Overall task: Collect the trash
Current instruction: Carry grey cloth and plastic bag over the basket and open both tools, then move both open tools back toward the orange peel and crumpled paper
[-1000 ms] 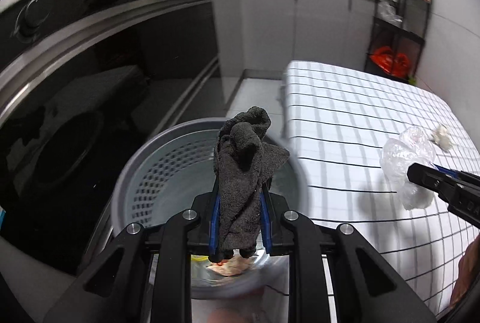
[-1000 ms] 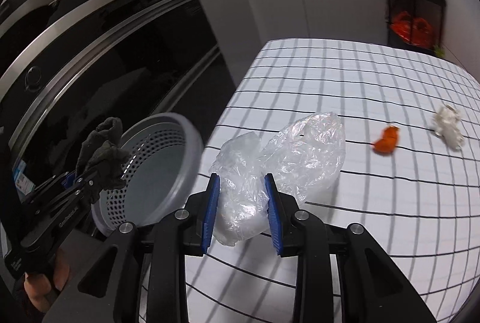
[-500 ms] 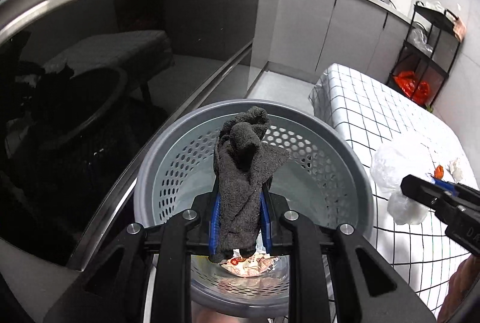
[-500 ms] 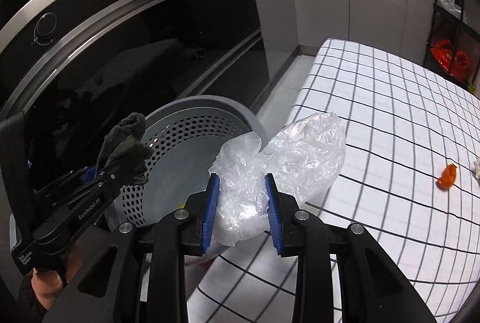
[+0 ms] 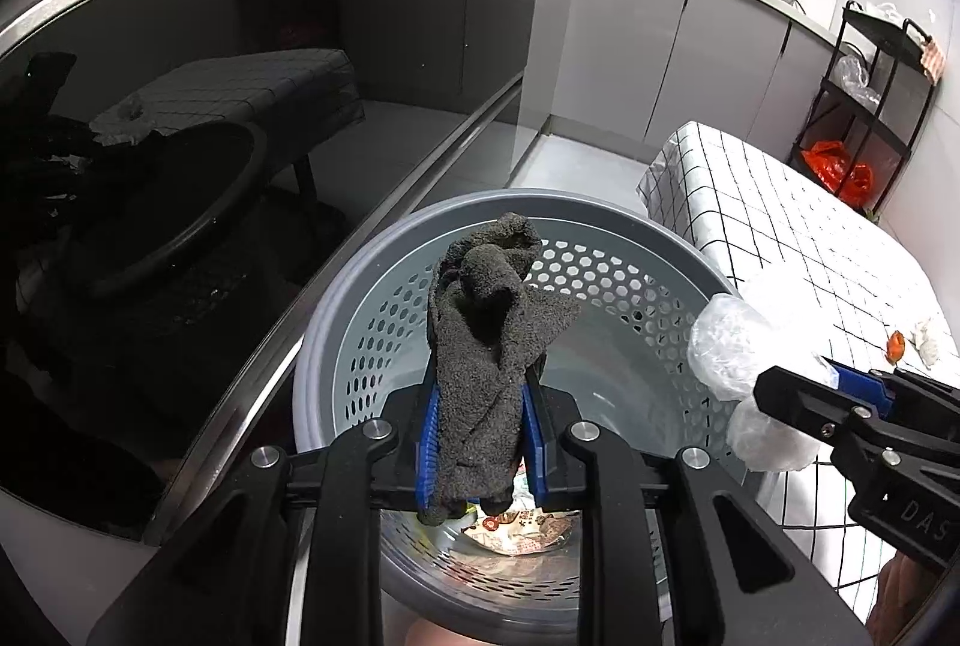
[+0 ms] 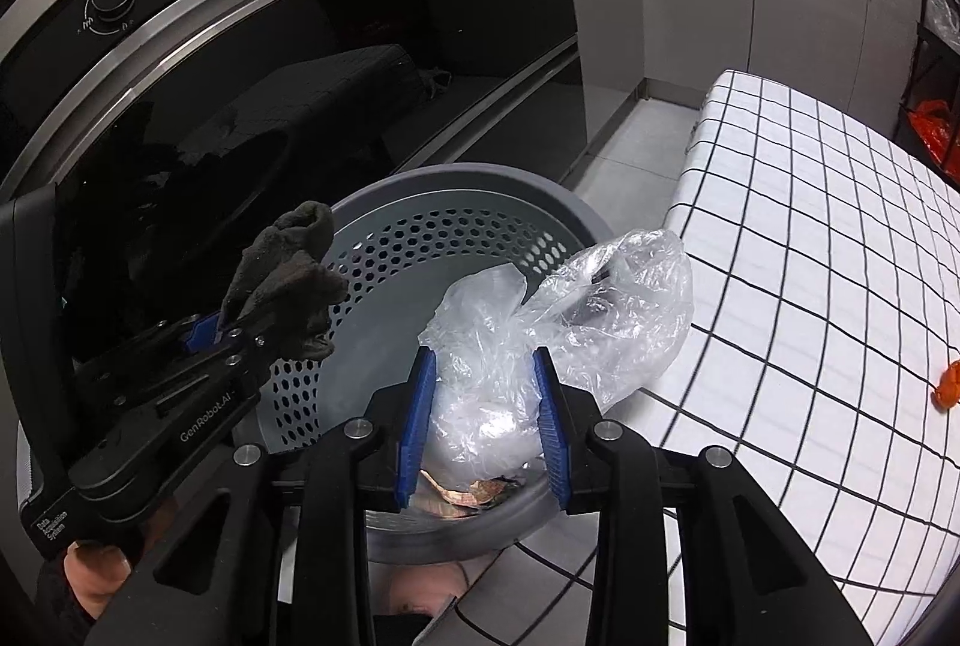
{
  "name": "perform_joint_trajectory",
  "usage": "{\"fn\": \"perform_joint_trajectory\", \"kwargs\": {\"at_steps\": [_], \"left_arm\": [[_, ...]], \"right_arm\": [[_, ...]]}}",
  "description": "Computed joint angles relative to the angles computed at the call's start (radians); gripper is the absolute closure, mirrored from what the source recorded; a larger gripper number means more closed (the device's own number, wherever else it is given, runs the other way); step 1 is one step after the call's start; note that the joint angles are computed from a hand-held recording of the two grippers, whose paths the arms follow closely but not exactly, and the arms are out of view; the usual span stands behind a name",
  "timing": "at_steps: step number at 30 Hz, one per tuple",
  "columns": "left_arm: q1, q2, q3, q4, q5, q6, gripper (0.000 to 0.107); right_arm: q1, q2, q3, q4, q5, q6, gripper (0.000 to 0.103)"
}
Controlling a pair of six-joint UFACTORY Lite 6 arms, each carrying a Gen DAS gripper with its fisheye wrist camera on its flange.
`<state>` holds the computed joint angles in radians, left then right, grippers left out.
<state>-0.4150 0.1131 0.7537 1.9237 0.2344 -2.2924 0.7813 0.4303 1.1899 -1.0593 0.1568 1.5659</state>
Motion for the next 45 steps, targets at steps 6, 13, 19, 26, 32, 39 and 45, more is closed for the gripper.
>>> {"fn": "perform_joint_trajectory", "kwargs": {"at_steps": [6,13,19,26,32,39,45], "left_arm": [[0.005,-0.001,-0.004,0.029,-0.007,-0.03,0.081],[0.008,-0.026,-0.029,0.062,0.013,-0.074,0.052],[0.016,-0.03,-0.033,0.066,0.009,-0.074,0.052],[0.026,-0.031,-0.031,0.061,0.003,-0.066,0.051],[0.025,-0.03,-0.031,0.062,0.006,-0.065,0.047],[0.022,-0.029,-0.031,0.056,0.008,-0.06,0.045],[-0.004,-0.032,-0.034,0.05,0.018,-0.062,0.045]], "right_arm": [[0.009,0.007,0.018,0.019,0.008,-0.02,0.066],[0.003,-0.01,0.001,-0.073,0.012,0.084,0.055],[0.001,-0.019,-0.016,-0.206,-0.003,0.22,0.042],[0.004,-0.023,-0.021,-0.233,0.009,0.25,0.041],[-0.006,-0.029,-0.045,-0.309,-0.003,0.332,0.041],[-0.002,-0.045,-0.082,-0.398,0.0,0.437,0.041],[-0.004,-0.094,-0.146,-0.473,0.009,0.533,0.041]]}}
